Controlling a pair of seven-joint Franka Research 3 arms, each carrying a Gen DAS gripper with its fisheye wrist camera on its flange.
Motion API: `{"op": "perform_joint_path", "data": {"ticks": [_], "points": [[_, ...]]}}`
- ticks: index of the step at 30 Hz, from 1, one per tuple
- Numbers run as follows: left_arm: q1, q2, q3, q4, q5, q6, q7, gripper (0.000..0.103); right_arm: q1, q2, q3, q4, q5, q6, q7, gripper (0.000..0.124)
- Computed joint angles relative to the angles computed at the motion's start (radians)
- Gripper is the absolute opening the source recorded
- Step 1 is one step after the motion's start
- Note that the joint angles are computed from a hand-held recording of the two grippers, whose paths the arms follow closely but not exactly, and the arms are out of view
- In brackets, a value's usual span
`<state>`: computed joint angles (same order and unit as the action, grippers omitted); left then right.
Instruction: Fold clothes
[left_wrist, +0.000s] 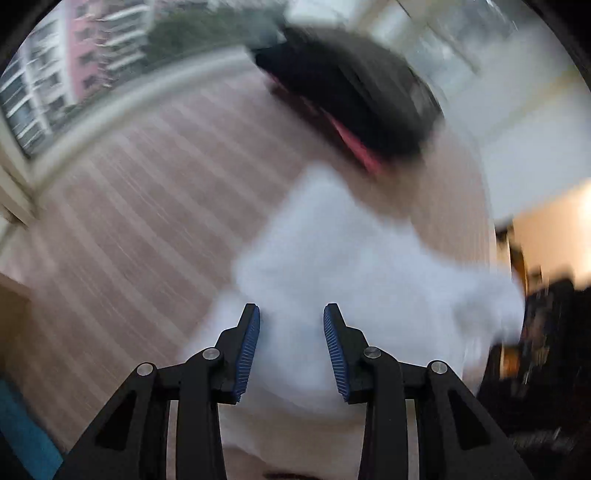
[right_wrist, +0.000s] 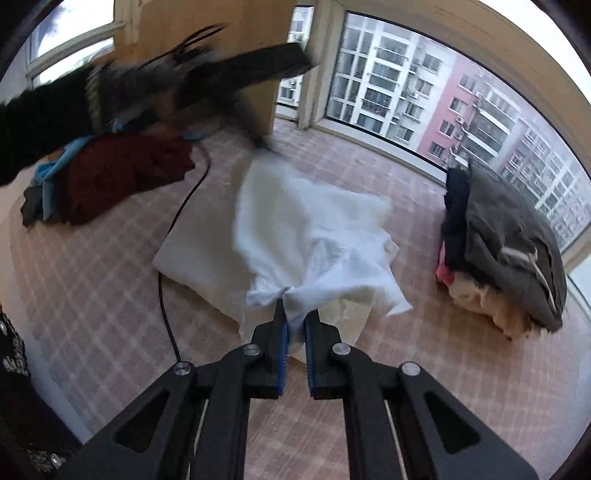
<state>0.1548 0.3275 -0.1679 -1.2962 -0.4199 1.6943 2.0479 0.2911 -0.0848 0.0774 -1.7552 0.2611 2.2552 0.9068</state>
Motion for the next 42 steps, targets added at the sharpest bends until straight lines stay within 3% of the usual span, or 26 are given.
{"op": "perform_joint_path", "data": {"ticks": [4, 8, 12, 14, 17, 20, 22, 25, 29, 34, 35, 37, 39, 42], "points": [[-0.012, -0.148, 0.019, -0.225, 0.021, 0.058, 0.026, 0.034, -0.005, -0.002, -0.008, 0.009, 0.025, -0.014, 0.013, 0.008], [-0.020, -0.204, 0.052, -0.290, 0.000, 0.132, 0.000, 0.034, 0.010, -0.042, 0.003, -0.038, 0.041, 0.005, -0.034, 0.008], [-0.022, -0.217, 0.062, -0.298, -0.077, 0.192, 0.008, 0.036, 0.017, -0.034, -0.002, -0.005, 0.058, -0.198, -0.067, 0.011], [-0.032, -0.207, 0.055, -0.305, -0.088, 0.168, 0.032, 0.038, 0.010, -0.009, 0.008, 0.014, -0.040, -0.308, -0.023, 0.013], [-0.054, -0.191, 0.042, -0.328, -0.056, 0.133, 0.049, 0.038, -0.017, 0.013, -0.021, 0.074, 0.007, -0.406, 0.016, 0.013], [-0.059, -0.212, 0.045, -0.369, -0.056, 0.139, 0.051, 0.038, -0.055, 0.055, -0.048, 0.162, 0.084, -0.361, 0.099, 0.021], [-0.057, -0.232, 0.053, -0.379, -0.069, 0.149, 0.049, 0.038, -0.075, 0.120, -0.057, 0.233, 0.131, -0.331, 0.142, 0.054], [-0.058, -0.278, 0.064, -0.401, -0.075, 0.179, 0.050, 0.038, -0.087, 0.209, -0.057, 0.295, 0.096, -0.359, 0.237, 0.056], [-0.076, -0.353, 0.079, -0.451, -0.062, 0.200, 0.067, 0.039, -0.161, 0.254, -0.057, 0.287, 0.338, -0.557, 0.323, 0.056], [-0.115, -0.381, 0.083, -0.472, -0.069, 0.183, 0.070, 0.039, -0.162, 0.148, -0.052, 0.115, 0.454, -0.453, 0.301, 0.056], [-0.122, -0.384, 0.082, -0.480, -0.063, 0.189, 0.065, 0.039, -0.153, 0.141, -0.048, 0.101, 0.451, -0.423, 0.294, 0.051], [-0.128, -0.380, 0.086, -0.489, -0.050, 0.203, 0.049, 0.039, -0.132, 0.170, -0.038, 0.132, 0.411, -0.430, 0.267, 0.004], [-0.130, -0.381, 0.089, -0.490, -0.035, 0.212, 0.030, 0.038, -0.107, 0.184, -0.027, 0.166, 0.332, -0.424, 0.252, 0.004], [-0.129, -0.382, 0.095, -0.488, -0.027, 0.218, 0.007, 0.039, -0.071, 0.141, -0.014, 0.179, 0.228, -0.334, 0.185, 0.004]]}}
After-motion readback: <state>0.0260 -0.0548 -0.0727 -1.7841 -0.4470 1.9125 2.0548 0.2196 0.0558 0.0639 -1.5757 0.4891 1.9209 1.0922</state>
